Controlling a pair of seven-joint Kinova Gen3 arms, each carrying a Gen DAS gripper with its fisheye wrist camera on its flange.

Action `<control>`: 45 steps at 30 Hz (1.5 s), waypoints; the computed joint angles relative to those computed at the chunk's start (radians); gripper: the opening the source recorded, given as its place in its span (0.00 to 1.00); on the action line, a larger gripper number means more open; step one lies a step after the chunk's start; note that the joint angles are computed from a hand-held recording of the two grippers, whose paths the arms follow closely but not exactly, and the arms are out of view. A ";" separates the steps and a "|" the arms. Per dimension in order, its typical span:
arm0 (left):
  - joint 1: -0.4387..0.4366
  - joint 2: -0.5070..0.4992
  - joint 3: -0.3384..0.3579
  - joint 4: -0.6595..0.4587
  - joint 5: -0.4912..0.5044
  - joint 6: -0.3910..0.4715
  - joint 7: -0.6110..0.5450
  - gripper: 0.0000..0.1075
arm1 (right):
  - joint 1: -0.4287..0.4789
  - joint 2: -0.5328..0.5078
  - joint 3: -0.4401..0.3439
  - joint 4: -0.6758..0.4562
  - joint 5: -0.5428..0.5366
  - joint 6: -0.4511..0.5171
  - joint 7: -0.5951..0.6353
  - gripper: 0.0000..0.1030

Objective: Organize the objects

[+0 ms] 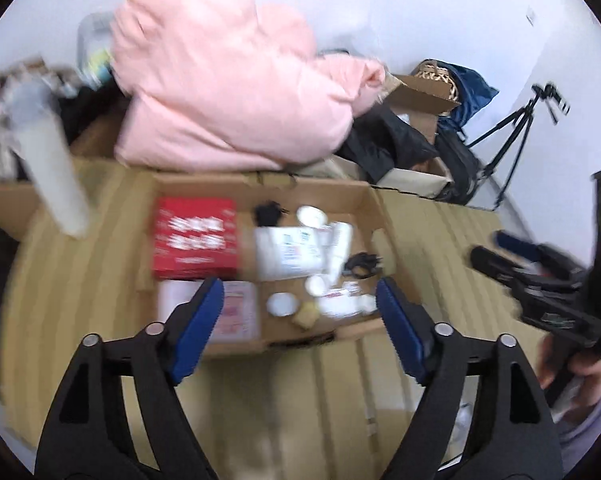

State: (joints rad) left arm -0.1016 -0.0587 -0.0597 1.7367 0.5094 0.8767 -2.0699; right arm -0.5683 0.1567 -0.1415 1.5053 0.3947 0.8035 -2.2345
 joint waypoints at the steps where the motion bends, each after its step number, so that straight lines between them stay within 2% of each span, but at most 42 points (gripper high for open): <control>1: -0.018 -0.041 0.022 0.017 -0.041 -0.014 0.005 0.80 | -0.008 -0.028 -0.007 0.012 0.000 0.007 0.000 0.82; 3: -0.032 -0.132 0.038 0.046 -0.122 -0.019 0.025 0.86 | -0.027 -0.090 -0.031 0.035 0.015 0.033 -0.018 0.82; 4: -0.020 -0.170 0.018 0.053 -0.146 -0.007 0.036 0.87 | -0.031 -0.110 -0.046 0.042 0.025 0.048 -0.032 0.82; 8: 0.036 -0.337 -0.133 0.039 -0.156 0.133 0.018 0.96 | -0.055 -0.236 -0.142 0.091 0.090 0.150 -0.137 0.82; 12: 0.089 -0.469 -0.224 -0.012 -0.173 0.226 -0.029 0.96 | -0.047 -0.396 -0.209 0.116 0.023 0.199 -0.121 0.82; 17: 0.102 -0.560 -0.270 -0.125 -0.242 0.361 0.039 0.96 | -0.022 -0.522 -0.300 0.029 -0.026 0.339 -0.082 0.82; 20: 0.137 -0.614 -0.306 -0.166 -0.272 0.436 0.068 0.96 | 0.051 -0.558 -0.396 -0.049 -0.037 0.444 -0.067 0.82; 24: 0.135 -0.722 -0.288 -0.128 -0.349 0.460 0.101 0.96 | 0.084 -0.612 -0.446 -0.093 -0.093 0.512 -0.072 0.82; 28: 0.082 -0.852 -0.214 -0.035 -0.470 0.485 0.157 0.96 | 0.205 -0.678 -0.597 -0.028 -0.150 0.544 -0.150 0.82; 31: 0.001 -0.991 -0.171 0.042 -0.513 0.487 0.192 0.96 | 0.274 -0.755 -0.694 0.048 -0.207 0.519 -0.214 0.82; 35: 0.056 -1.118 -0.132 0.049 -0.541 0.610 0.228 0.96 | 0.395 -0.869 -0.821 0.083 -0.301 0.517 -0.278 0.82; 39: 0.068 -1.195 -0.116 0.057 -0.553 0.685 0.288 0.96 | 0.495 -0.994 -0.914 0.075 -0.403 0.509 -0.322 0.82; 42: 0.075 -1.229 -0.077 0.068 -0.583 0.711 0.298 0.96 | 0.561 -1.060 -0.962 0.058 -0.457 0.496 -0.308 0.82; 45: 0.085 -1.252 -0.048 0.068 -0.586 0.725 0.306 0.96 | 0.615 -1.063 -0.987 0.031 -0.503 0.503 -0.252 0.82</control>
